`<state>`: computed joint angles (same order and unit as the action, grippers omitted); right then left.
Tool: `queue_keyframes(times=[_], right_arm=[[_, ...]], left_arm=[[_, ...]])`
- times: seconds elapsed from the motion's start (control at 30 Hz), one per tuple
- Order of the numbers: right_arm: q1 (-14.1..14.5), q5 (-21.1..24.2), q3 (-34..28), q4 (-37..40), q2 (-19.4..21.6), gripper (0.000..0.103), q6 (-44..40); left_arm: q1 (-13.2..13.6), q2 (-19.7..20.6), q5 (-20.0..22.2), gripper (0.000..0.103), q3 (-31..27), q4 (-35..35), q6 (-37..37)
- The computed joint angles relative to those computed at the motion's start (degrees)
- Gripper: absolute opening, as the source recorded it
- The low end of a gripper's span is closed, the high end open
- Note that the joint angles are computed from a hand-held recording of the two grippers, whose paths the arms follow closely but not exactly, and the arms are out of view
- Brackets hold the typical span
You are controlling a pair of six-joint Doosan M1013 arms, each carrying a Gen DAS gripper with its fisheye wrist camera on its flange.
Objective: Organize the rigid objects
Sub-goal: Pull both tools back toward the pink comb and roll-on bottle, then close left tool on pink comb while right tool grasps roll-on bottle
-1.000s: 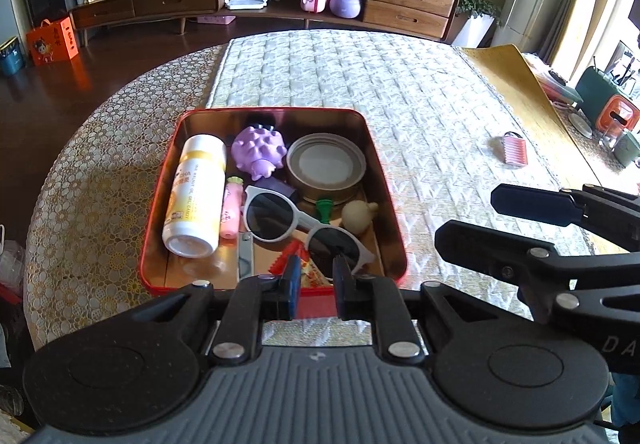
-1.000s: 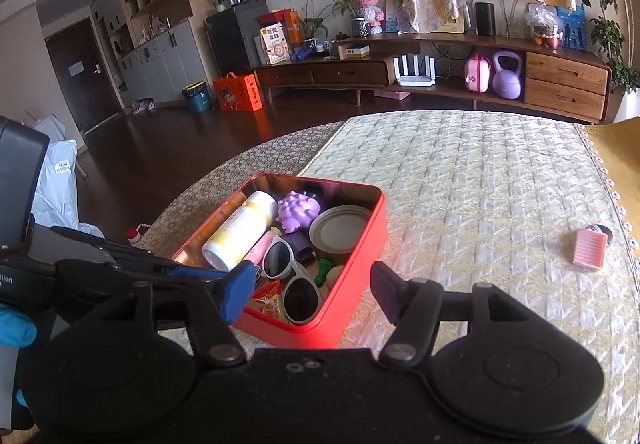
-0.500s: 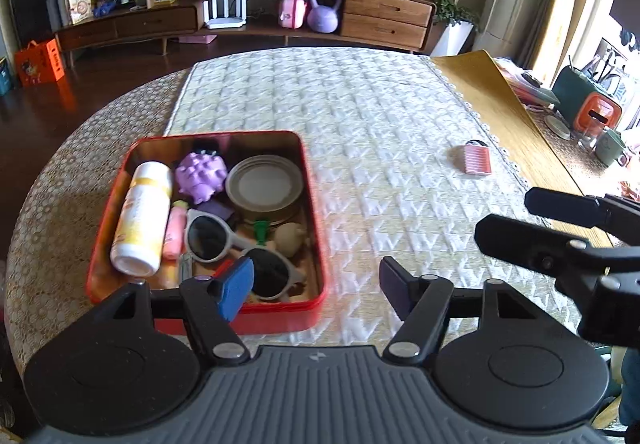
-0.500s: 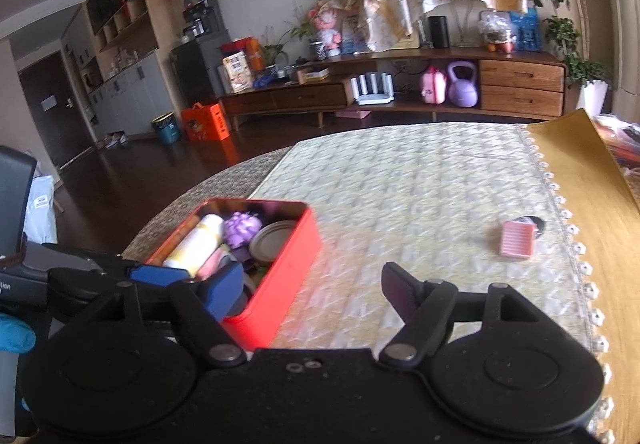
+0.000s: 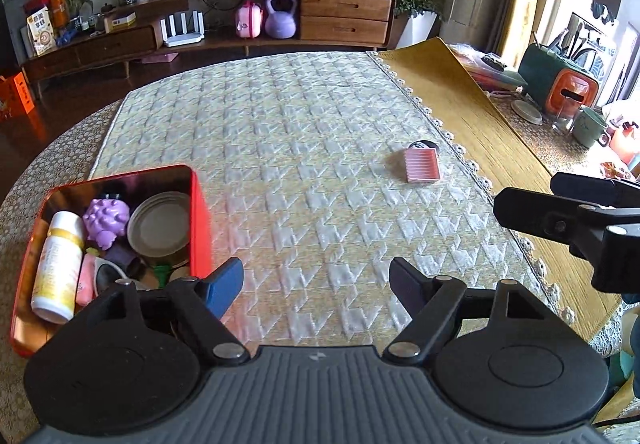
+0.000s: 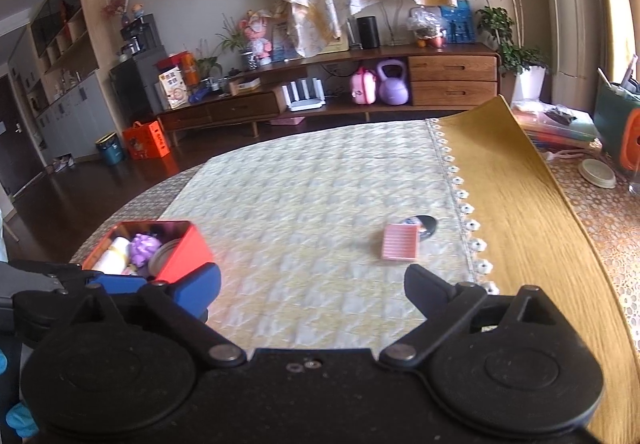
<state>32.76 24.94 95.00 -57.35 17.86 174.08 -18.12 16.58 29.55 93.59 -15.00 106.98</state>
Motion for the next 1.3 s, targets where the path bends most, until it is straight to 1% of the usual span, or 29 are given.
queue_keyframes(times=[0.13,0.3,0.4,0.53,0.7,0.93,1.23,1.3], right_arm=[[-1.72,-0.10,0.22,3.55,-0.03,0.102,-3.42],[-3.99,-0.81,0.06,7.67,0.23,0.102,-7.94],[-5.59,-0.88,-0.70,11.64,0.83,0.102,-11.96],[-7.32,0.29,-2.12,15.67,1.97,0.102,-15.66],[-9.62,1.22,-3.81,21.07,3.67,0.102,-20.39],[-11.68,2.10,-6.63,28.01,6.31,0.102,-28.21],[-12.98,2.77,-9.93,33.35,9.31,0.100,-33.02],[-13.08,2.83,-10.59,33.95,9.85,0.100,-33.71]], left_arm=[[-1.37,1.33,-0.68,0.080,-1.14,-0.36,0.62],[-2.86,3.39,-1.12,0.080,-3.05,0.38,-0.47],[-3.74,4.77,-1.26,0.081,-4.26,1.38,-1.32],[-5.01,6.59,-1.17,0.081,-5.93,3.95,-3.04],[-6.04,8.85,-1.01,0.081,-7.84,4.51,-3.38],[-7.27,11.85,-2.51,0.081,-10.15,3.55,-2.69],[-8.34,15.00,-4.50,0.081,-12.76,3.76,-3.87],[-8.64,15.48,-5.00,0.080,-13.06,4.88,-4.76]])
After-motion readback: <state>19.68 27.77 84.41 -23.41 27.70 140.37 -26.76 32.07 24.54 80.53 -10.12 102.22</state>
